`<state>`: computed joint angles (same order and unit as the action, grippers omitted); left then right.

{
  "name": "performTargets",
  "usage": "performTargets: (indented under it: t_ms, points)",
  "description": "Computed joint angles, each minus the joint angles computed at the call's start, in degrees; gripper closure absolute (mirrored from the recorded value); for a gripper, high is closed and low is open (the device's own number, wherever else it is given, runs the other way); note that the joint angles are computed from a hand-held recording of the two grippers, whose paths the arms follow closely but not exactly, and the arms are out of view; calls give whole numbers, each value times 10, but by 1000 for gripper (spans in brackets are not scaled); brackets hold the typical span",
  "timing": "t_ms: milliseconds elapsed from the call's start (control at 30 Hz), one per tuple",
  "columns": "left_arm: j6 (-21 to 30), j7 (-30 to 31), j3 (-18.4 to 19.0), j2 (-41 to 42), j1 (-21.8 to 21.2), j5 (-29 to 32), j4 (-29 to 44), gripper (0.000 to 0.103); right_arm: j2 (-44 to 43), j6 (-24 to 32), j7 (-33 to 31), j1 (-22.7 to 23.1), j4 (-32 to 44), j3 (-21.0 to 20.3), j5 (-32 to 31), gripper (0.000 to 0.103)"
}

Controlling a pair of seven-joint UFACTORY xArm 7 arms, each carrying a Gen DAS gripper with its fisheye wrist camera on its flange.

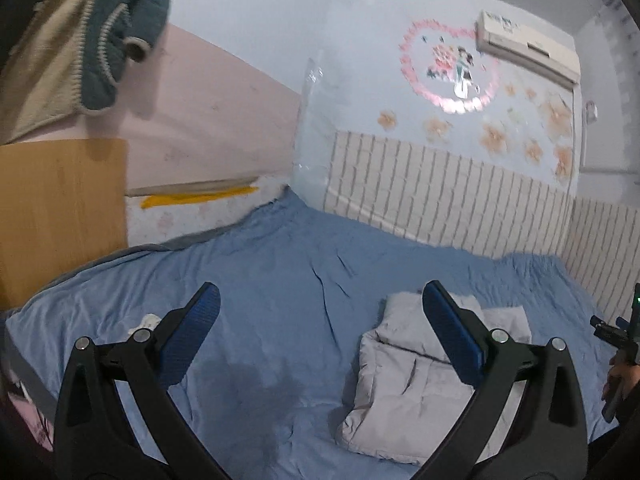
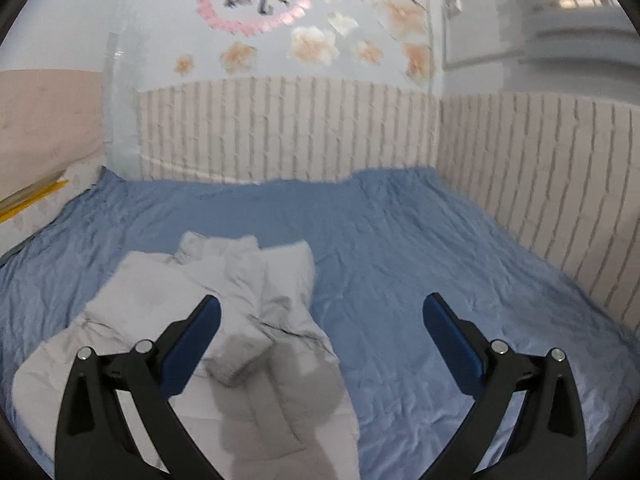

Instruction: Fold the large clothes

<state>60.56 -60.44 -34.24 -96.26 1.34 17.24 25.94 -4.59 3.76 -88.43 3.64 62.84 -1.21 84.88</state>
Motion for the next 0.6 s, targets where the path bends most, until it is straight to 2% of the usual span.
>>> performTargets:
  t_ms: [33,100,200,267,400,467,600]
  points:
    - [12,6,-3,-7,-5,2,5,3,-20,5,-31,4,-10,2,16,2]
    - [40,24,-20,-8,-5,7,28,3,-46,9,-53,12,-30,4,13,2]
    - [25,24,-20,7,18,7,63,3,-71,5,-67,28,-49,1,1,2]
    - [20,28,-13,14,31,7,77,3,-82,12,-21,32,-59,-3,-38,2]
    - [-52,35,4,50,57,15,77,3,-90,1,70,38,-72,-6,-125,2]
    - [-86,46,-1,74,76,30,78,3,-89,-18,64,53,-78,-11,-140,2]
    - [-160,64,9,129,80,38,64,3,-96,-35,50,87,-92,-39,-144,2]
